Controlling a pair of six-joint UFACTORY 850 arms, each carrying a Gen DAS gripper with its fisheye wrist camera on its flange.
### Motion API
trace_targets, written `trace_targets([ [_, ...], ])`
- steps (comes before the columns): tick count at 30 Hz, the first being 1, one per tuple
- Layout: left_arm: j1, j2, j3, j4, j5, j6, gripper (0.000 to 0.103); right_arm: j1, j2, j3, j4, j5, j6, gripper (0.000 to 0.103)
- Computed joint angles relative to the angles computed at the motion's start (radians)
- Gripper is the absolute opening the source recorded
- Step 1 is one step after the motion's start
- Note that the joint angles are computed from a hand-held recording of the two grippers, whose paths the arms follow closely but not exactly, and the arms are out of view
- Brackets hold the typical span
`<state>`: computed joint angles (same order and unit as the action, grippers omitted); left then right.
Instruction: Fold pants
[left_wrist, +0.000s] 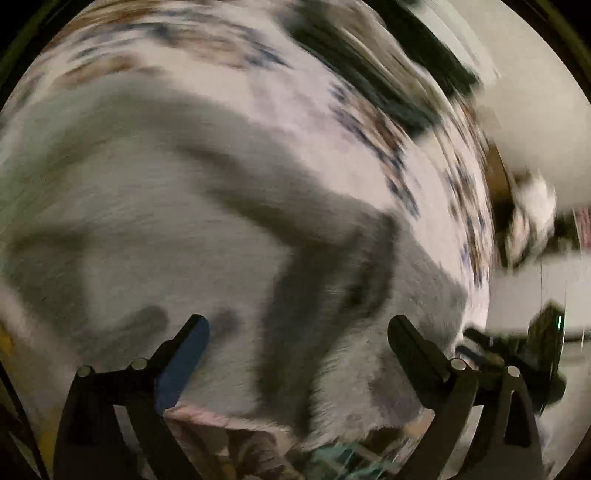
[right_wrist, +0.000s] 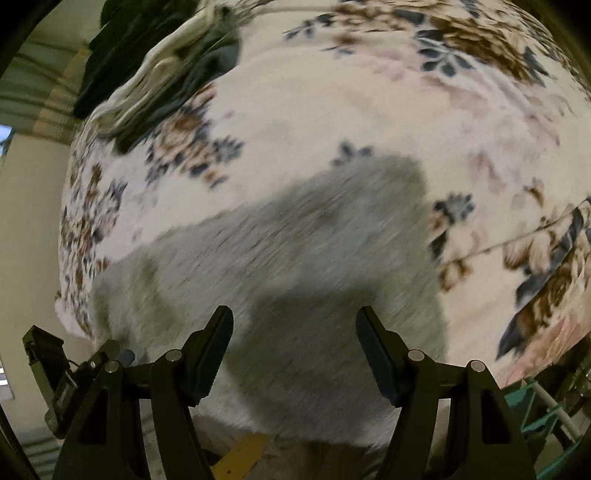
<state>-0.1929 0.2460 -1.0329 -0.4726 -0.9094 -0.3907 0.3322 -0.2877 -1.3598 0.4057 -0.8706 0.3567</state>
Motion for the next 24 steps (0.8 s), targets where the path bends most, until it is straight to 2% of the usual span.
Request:
trace_targets([
  [3, 0.120, 0.146, 0.117, 0.073, 0.075, -0.233, 0.099, 0.047, -0.004, 0.000, 0.035, 0.009, -0.014, 0.072],
  [5, 0.214, 0.211, 0.189, 0.073, 0.111, -0.331, 0.099, 0.081, -0.038, -0.023, 0.056, -0.005, -0.027, 0.072],
  [9, 0.382, 0.287, 0.304, 0.036, 0.185, -0.425, 0.097, 0.127, -0.116, -0.088, 0.051, -0.036, -0.028, 0.072],
  [11, 0.429, 0.289, 0.333, 0.026, 0.222, -0.415, 0.097, 0.143, -0.157, -0.130, 0.045, -0.050, -0.026, 0.072],
  [15, 0.512, 0.257, 0.373, -0.146, 0.276, -0.220, 0.097, 0.169, -0.229, -0.216, 0.018, -0.090, -0.028, 0.072],
  [18, 0.512, 0.229, 0.366, -0.205, 0.315, -0.116, 0.095, 0.179, -0.264, -0.259, -0.004, -0.117, -0.019, 0.072],
  [19, 0.502, 0.223, 0.361, -0.179, 0.332, -0.124, 0.088, 0.180, -0.272, -0.269, -0.010, -0.124, -0.013, 0.072],
  [20, 0.495, 0.215, 0.355, -0.160, 0.333, -0.128, 0.072, 0.181, -0.278, -0.275, -0.015, -0.131, -0.006, 0.072],
  [21, 0.498, 0.212, 0.355, -0.183, 0.337, -0.101, 0.062, 0.182, -0.283, -0.280, -0.019, -0.135, -0.001, 0.072],
  [22, 0.497, 0.222, 0.362, -0.207, 0.344, -0.075, 0.044, 0.183, -0.286, -0.283, -0.020, -0.138, 0.006, 0.072],
  [23, 0.493, 0.228, 0.357, -0.188, 0.341, -0.074, 0.036, 0.184, -0.288, -0.285, -0.022, -0.139, 0.009, 0.072],
  [24, 0.487, 0.235, 0.355, -0.173, 0.342, -0.069, 0.032, 0.186, -0.290, -0.288, -0.028, -0.141, 0.015, 0.072],
])
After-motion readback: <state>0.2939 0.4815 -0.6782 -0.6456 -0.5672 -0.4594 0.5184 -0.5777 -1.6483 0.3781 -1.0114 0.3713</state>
